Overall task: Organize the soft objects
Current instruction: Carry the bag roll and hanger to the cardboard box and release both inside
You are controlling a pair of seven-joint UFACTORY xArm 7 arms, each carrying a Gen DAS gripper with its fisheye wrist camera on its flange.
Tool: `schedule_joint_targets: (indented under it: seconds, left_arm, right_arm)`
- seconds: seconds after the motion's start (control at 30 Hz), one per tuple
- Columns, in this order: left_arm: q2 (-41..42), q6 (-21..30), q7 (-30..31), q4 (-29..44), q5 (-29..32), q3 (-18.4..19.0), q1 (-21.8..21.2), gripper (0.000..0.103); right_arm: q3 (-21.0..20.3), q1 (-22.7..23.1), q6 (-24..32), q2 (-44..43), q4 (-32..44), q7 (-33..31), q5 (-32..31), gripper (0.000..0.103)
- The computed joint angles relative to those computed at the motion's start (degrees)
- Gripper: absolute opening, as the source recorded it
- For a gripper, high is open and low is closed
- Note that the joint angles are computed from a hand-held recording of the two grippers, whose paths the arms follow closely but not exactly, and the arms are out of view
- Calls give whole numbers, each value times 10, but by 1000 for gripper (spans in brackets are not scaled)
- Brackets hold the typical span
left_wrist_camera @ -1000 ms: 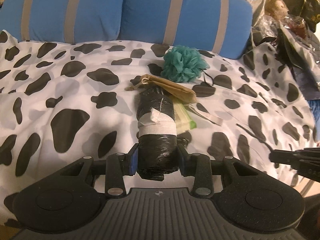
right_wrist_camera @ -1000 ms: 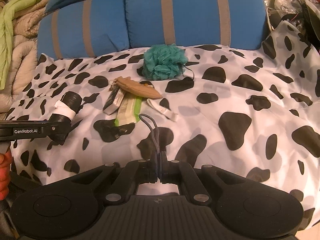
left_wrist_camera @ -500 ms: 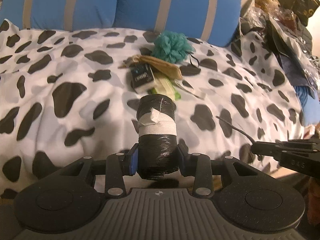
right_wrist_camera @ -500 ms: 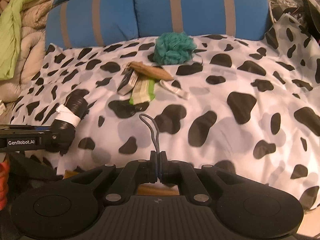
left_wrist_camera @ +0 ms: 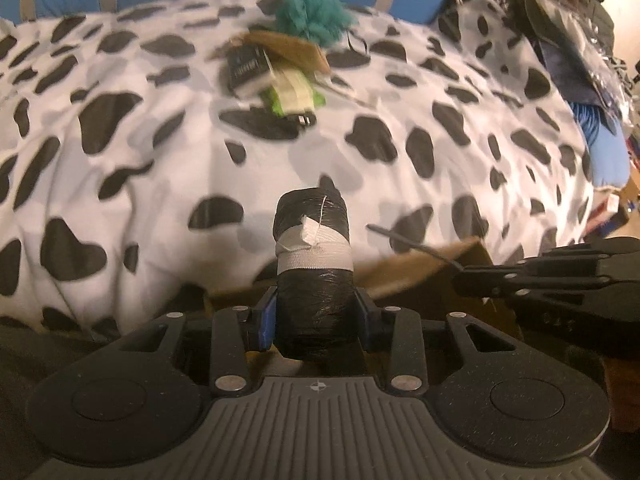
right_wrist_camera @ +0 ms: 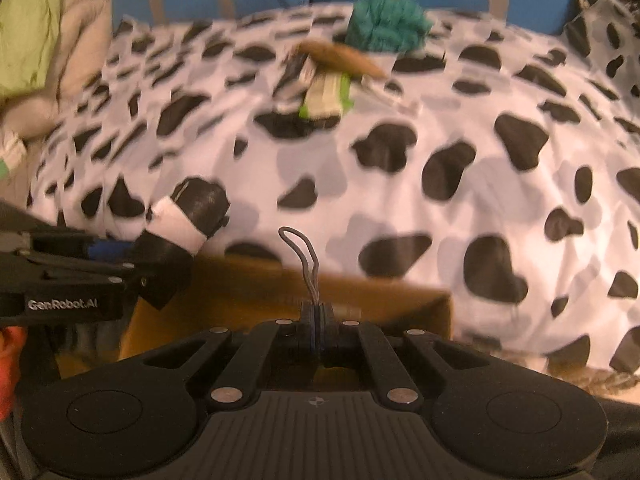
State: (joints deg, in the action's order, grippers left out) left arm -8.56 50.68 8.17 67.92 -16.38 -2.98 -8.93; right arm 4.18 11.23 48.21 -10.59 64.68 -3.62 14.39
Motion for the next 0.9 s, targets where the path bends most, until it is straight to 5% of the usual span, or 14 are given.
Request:
schedule_joint_targets:
  seconds: [0.27,0.77,0.9]
  left_arm:
    - [9,74,-6,13,26,-7,-3,37]
    - [33,129,-48,39,73,-13,-1,38]
    - [44,143,-71,49,92,-14,0,41]
  right_arm:
    - [4,4,82,20,24,-10,-11,5]
    - [9,3,156,49,60,-14,-17,6]
    - [10,0,167,56,68,2,-31,60]
